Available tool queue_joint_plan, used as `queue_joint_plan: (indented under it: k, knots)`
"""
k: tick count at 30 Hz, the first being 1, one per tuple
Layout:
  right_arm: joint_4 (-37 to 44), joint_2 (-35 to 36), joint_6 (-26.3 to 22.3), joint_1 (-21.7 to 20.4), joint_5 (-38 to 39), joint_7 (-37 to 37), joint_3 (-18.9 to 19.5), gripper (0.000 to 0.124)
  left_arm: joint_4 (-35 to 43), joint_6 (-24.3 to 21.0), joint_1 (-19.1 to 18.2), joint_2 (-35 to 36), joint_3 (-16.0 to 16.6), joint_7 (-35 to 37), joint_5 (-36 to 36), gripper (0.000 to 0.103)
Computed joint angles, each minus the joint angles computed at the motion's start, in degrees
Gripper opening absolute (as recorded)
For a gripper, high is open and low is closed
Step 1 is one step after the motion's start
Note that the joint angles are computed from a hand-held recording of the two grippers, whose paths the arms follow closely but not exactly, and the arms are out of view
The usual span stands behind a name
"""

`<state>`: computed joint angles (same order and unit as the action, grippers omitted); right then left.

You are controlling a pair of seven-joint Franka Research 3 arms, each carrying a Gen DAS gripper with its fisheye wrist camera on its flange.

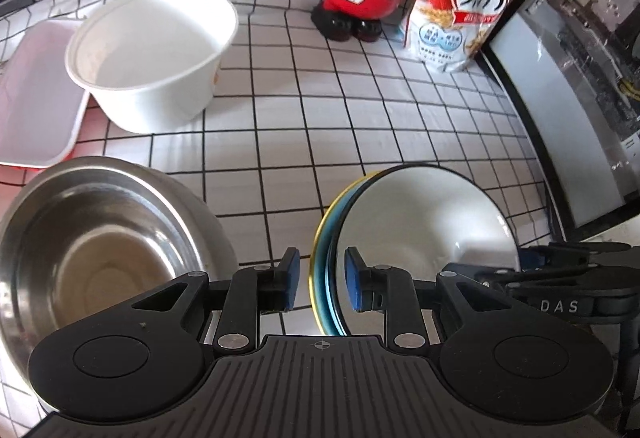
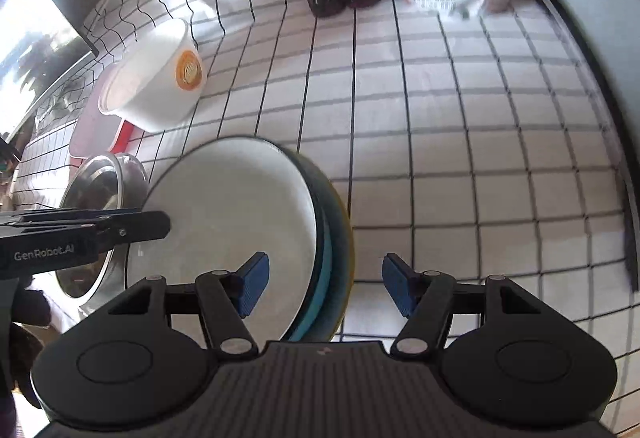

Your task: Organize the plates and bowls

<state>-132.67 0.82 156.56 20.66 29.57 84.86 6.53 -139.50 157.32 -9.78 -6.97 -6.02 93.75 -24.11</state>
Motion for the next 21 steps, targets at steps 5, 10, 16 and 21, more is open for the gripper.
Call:
queue_joint_plan:
  k: [5, 10, 16, 21]
  knots:
    - [0.9, 1.2, -3.3, -0.2, 7.2, -5.8, 0.3, 0.056, 2.0, -2.3, 0.3, 2.2, -0.6, 0.2, 0.6, 0.027]
    - [1.2, 1.6, -2.9, 0.2, 6.5, -6.1, 0.5, 0.044, 3.1, -4.3, 1.1, 3.5, -1.1, 0.9, -1.3, 0.027]
    - [2.5, 2.8, -0.7, 0.2, 3.5, -3.9, 0.4, 0.044, 4.7, -6.7, 2.4, 4.6, -1.2, 2.8, -4.9, 0.028]
    - [5.3, 4.9, 0.9, 0.2, 1.9, -4.1, 0.5, 0.044, 6.7, -6.3, 3.7, 6.6, -1.7, 0.8, -3.9, 0.028]
